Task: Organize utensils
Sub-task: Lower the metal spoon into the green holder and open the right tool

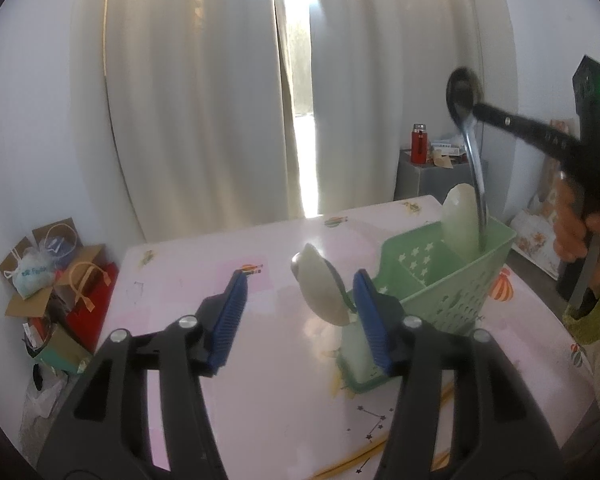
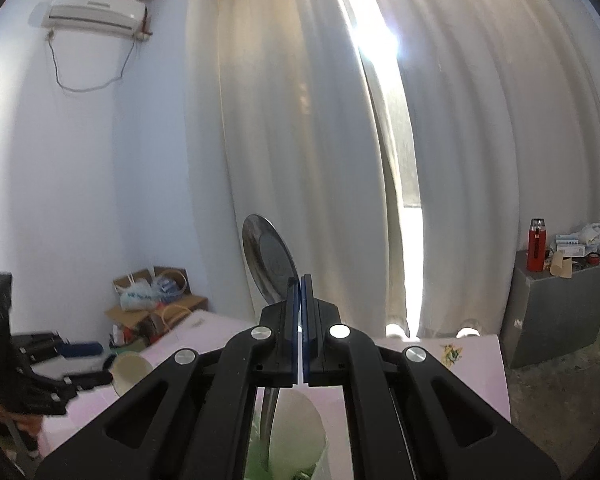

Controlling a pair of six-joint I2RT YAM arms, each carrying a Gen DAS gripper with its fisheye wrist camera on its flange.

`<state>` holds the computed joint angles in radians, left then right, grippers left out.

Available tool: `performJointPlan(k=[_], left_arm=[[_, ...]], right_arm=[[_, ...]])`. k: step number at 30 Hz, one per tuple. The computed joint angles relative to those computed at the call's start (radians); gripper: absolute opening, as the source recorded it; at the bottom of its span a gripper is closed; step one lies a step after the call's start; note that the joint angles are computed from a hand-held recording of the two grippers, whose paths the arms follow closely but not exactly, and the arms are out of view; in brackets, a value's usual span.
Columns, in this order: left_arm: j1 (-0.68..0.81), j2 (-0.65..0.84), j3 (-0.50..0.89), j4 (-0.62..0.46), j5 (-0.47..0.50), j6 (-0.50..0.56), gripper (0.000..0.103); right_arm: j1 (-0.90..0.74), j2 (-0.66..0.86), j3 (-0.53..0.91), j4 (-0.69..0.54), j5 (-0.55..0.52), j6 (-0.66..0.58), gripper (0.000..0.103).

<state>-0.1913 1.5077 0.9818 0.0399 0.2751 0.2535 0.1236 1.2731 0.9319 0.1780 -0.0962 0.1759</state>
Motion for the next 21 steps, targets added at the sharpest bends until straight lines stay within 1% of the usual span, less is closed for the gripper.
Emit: performJointPlan(k=[6,11,14,16,18,21], left_arm=[[0.005,-0.008,-0.002,-0.010,0.008,-0.009,0.052],[0.020,-0.038,-0.026,-0.010,0.023,-0.011,0.052],[0.040,-0.067,-0.049,-0.018,0.049,-0.014,0.057],[0.060,-0.093,-0.073,-0.023,0.073,-0.015,0.060],[0.083,-0.116,-0.093,-0.033,0.095,-0.015,0.061],[0.122,-0.156,-0.128,-0.056,0.138,-0.018,0.065]], right_arm=[[-0.004,-0.017,-0.062,0.001,-0.014,0.032,0.001],[-0.022,-0.077,-0.133,-0.051,-0.050,0.088,0.002],[-0.020,-0.125,-0.177,-0.087,-0.042,0.115,0.003],[-0.020,-0.162,-0.202,-0.117,-0.044,0.135,0.006],[-0.020,-0.220,-0.236,-0.142,-0.035,0.163,0.014],[-0.017,-0.317,-0.286,-0.176,-0.021,0.208,0.020]])
